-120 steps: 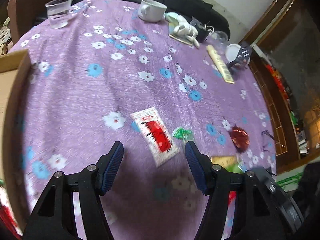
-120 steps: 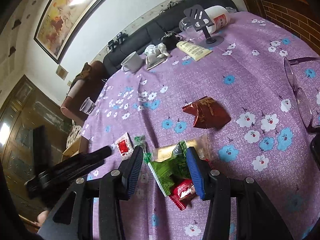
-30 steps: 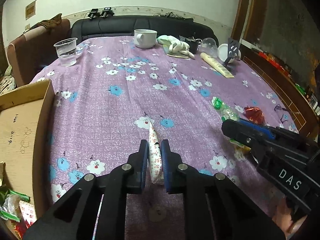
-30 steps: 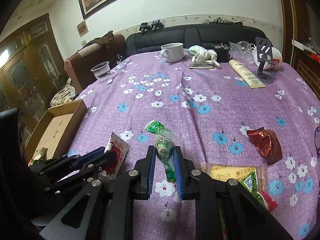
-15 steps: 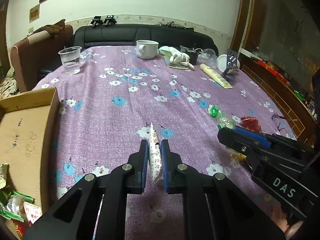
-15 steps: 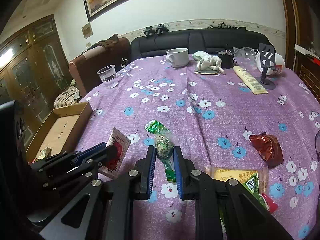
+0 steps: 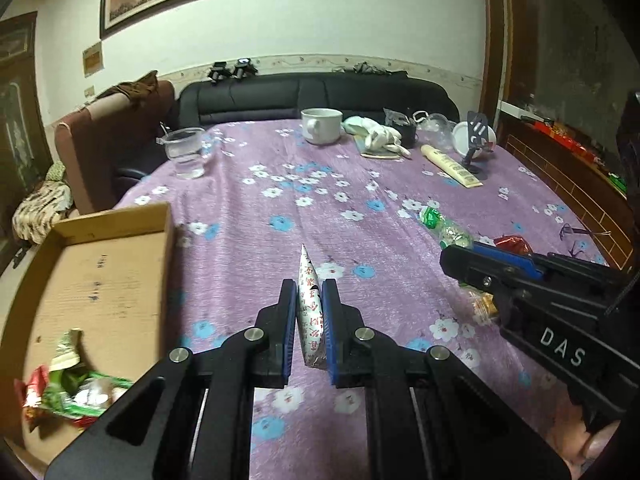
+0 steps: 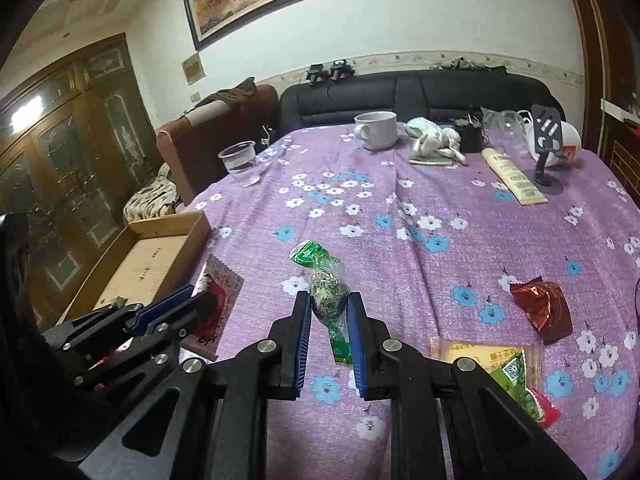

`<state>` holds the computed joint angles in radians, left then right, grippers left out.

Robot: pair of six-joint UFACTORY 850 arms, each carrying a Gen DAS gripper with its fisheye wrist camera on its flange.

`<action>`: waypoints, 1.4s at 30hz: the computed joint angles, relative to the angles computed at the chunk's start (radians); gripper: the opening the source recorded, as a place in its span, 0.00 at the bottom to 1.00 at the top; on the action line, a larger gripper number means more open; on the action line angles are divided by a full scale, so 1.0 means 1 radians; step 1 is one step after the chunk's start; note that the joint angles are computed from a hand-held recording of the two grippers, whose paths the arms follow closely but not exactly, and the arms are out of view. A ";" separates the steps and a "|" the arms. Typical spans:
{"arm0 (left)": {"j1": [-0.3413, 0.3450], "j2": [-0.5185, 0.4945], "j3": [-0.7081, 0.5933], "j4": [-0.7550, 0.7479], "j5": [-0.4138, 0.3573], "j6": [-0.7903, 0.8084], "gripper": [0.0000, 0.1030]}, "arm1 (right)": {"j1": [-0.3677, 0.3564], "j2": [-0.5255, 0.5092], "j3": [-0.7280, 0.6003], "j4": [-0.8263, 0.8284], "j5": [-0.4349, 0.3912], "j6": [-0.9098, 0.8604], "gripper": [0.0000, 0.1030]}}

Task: Organize snacks
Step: 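Carry the white-and-red packet and green-wrapped packet over the cardboard box, then open the left tool dropping the white-and-red packet while the right tool drops its packet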

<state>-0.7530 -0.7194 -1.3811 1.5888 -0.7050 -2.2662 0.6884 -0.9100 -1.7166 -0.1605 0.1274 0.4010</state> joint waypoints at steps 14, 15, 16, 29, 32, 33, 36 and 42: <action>0.002 0.134 0.200 0.055 -0.087 -0.168 0.10 | 0.056 -0.007 -0.028 -0.612 -0.037 0.589 0.18; 0.005 0.143 0.216 0.058 -0.088 -0.184 0.10 | 0.062 -0.008 -0.031 -0.708 -0.032 0.684 0.18; 0.010 0.154 0.236 0.062 -0.088 -0.207 0.10 | 0.069 -0.010 -0.034 -0.767 -0.029 0.740 0.17; 0.086 0.261 0.451 0.112 -0.066 -0.473 0.11 | 0.150 -0.074 -0.147 -1.539 0.031 1.489 0.17; 0.102 0.270 0.477 0.127 -0.064 -0.518 0.11 | 0.174 -0.098 -0.186 -1.708 0.043 1.638 0.17; 0.107 0.270 0.482 0.131 -0.062 -0.529 0.11 | 0.179 -0.104 -0.195 -1.749 0.046 1.674 0.17; 0.127 0.273 0.504 0.196 -0.028 -0.616 0.11 | 0.196 -0.139 -0.250 -1.970 0.062 1.877 0.17; 0.140 0.283 0.524 0.272 -0.002 -0.696 0.11 | 0.215 -0.209 -0.351 -2.257 0.103 2.156 0.17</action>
